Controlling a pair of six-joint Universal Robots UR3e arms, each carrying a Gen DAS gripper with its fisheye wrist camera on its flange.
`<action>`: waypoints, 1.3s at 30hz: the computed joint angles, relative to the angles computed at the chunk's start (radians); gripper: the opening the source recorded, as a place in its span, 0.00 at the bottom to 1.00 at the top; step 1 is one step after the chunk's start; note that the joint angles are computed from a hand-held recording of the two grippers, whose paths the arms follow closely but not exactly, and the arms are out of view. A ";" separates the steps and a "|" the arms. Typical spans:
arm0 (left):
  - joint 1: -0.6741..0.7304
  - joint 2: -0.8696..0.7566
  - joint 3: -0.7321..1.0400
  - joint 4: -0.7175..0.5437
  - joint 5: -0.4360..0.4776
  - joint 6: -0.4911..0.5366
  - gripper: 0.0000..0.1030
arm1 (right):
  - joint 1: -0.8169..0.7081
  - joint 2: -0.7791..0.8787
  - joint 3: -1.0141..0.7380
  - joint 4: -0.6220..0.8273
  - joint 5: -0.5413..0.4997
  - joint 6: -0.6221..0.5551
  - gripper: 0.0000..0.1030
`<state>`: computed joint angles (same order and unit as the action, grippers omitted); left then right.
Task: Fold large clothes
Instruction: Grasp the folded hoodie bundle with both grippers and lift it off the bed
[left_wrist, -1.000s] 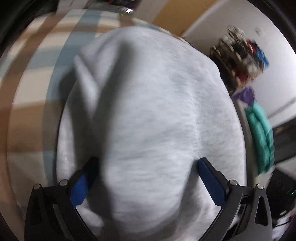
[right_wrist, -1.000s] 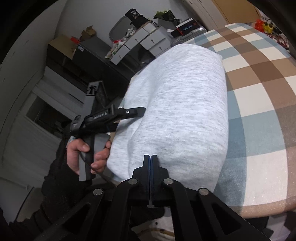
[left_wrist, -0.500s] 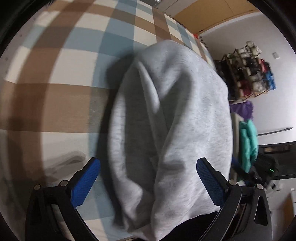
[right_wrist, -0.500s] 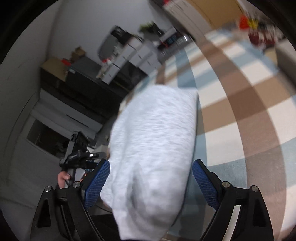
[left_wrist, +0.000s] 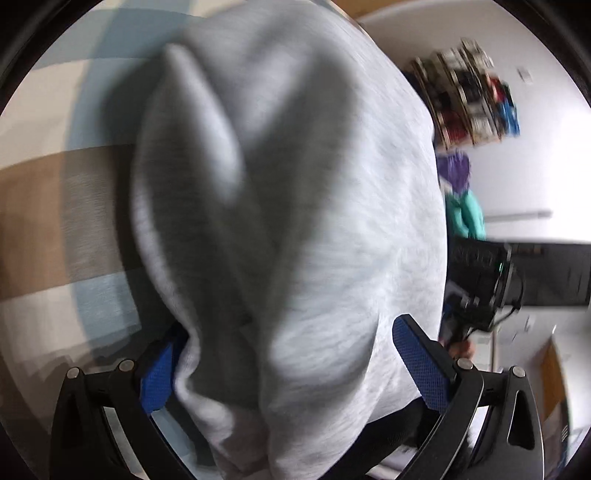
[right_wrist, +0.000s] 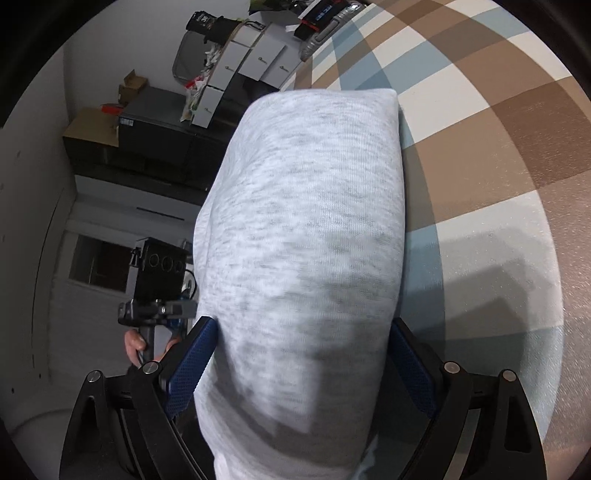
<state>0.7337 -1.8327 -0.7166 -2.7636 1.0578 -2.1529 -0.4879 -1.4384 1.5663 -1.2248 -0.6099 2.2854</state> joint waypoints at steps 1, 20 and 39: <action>-0.012 0.002 0.002 -0.008 0.003 0.022 0.97 | 0.007 0.014 -0.005 -0.008 0.006 0.002 0.87; -0.067 0.183 -0.157 0.083 -0.016 0.082 0.66 | -0.071 -0.122 0.123 0.132 0.000 -0.198 0.69; 0.044 0.162 0.066 -0.221 -0.042 0.223 0.53 | -0.212 -0.336 0.099 0.659 0.124 -0.553 0.61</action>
<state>0.7776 -1.6709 -0.6511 -2.9843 1.0158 -1.9294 -0.6994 -1.7742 1.6656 -0.5655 -0.4858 1.7327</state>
